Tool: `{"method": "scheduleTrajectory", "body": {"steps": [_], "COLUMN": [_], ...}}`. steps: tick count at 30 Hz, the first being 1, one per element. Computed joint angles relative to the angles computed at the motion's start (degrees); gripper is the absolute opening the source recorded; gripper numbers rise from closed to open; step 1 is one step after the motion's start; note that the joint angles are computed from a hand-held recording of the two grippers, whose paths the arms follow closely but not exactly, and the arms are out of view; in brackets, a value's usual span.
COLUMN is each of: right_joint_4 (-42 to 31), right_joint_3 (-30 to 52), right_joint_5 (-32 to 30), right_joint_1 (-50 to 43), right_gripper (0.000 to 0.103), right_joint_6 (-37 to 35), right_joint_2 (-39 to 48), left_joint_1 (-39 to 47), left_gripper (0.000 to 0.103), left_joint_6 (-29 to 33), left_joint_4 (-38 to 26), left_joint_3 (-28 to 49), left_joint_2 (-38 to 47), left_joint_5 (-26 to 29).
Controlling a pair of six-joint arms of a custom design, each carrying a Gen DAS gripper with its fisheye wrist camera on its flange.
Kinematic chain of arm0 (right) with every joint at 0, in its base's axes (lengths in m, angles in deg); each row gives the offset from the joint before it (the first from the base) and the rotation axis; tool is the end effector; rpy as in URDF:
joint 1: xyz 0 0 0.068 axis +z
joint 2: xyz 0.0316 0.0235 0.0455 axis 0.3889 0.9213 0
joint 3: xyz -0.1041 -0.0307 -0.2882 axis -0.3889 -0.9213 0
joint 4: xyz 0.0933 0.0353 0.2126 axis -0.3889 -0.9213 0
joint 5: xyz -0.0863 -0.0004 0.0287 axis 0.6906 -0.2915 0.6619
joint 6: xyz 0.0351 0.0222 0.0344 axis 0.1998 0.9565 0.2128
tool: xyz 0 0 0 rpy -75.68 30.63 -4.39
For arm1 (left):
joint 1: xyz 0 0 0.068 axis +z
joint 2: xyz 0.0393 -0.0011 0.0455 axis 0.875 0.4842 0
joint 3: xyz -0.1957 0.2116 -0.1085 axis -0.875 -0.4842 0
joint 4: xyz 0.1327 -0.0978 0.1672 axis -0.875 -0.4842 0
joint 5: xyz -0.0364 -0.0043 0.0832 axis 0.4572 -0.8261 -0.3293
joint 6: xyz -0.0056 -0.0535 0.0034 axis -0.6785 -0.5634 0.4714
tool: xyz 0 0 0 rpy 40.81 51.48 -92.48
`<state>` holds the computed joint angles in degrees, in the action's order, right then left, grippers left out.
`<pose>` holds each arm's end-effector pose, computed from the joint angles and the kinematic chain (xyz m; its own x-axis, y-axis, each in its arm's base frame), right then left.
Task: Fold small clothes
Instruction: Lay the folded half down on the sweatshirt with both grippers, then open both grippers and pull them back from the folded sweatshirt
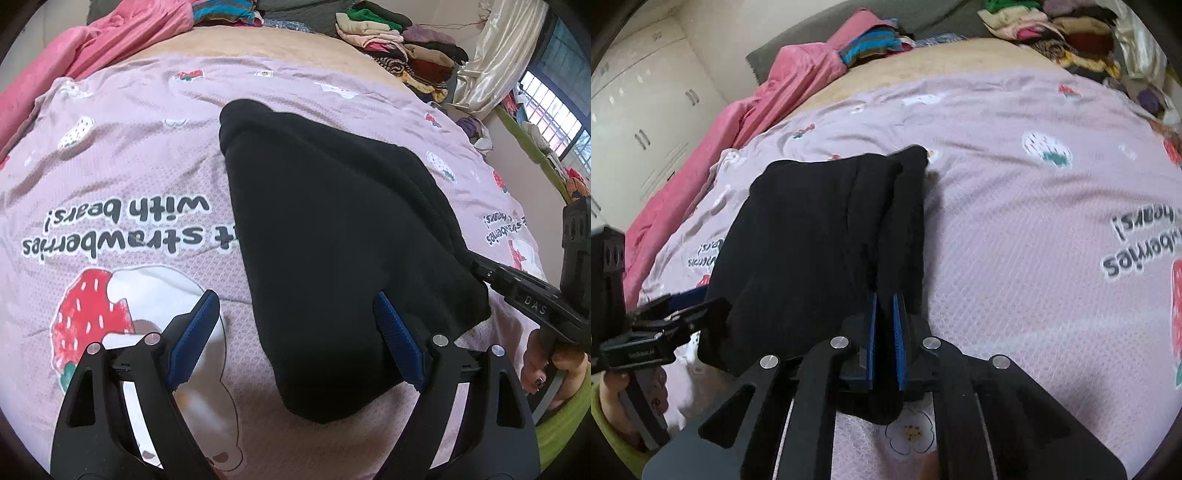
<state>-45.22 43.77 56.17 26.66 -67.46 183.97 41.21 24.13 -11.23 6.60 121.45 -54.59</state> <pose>0.2665 0.0282 0.0983 -0.8290 0.0554 -0.5565 -0.1432 0.9408 0.3071 0.2100 -0.0794 0.1127 -0.8519 0.0074 -0.5237 0.1536 0.9594 -0.2364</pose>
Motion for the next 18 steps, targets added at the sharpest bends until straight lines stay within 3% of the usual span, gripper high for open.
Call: {"method": "scheduleTrajectory", "body": {"steps": [3,7,10,11,13,15,18], "right_joint_4": [0.6,-0.2,2.6,3.4,5.3,7.0,9.2], "right_joint_3": [-1.1,-0.6,-3.0,-4.0,-5.9,-8.1,-11.2], "right_joint_5": [-0.6,3.3,5.6,5.9,6.3,8.6,9.1], "right_joint_1": [-1.3,-0.3,1.0,1.1,1.1,1.8,1.8], "right_gripper": [0.007,0.009,0.029,0.044,0.048,0.065,0.075], "right_joint_6": [0.6,1.3,1.7,2.3,2.9,3.6,3.8], "right_joint_2": [-1.4,1.2,0.2,-0.7,-2.2,-4.5,-8.0], "left_joint_1": [-0.2,-0.4,-0.4,-0.5,-0.6,-0.7,-1.0], "left_gripper": [0.078,0.078,0.078,0.078,0.078,0.078,0.078], "left_joint_6": [-0.1,0.3,0.3,0.4,0.3,0.2,0.3], "left_joint_4": [0.0,-0.2,0.0,0.0,-0.3,-0.7,-1.8], "left_joint_3": [-1.2,-1.8,-2.3,-2.4,-2.8,-3.2,-3.8], "left_joint_2": [-1.7,-2.5,-2.7,-2.9,-3.8,-4.9,-7.3], "left_joint_5": [-0.2,-0.3,-0.2,-0.3,-0.3,-0.4,-0.9]}}
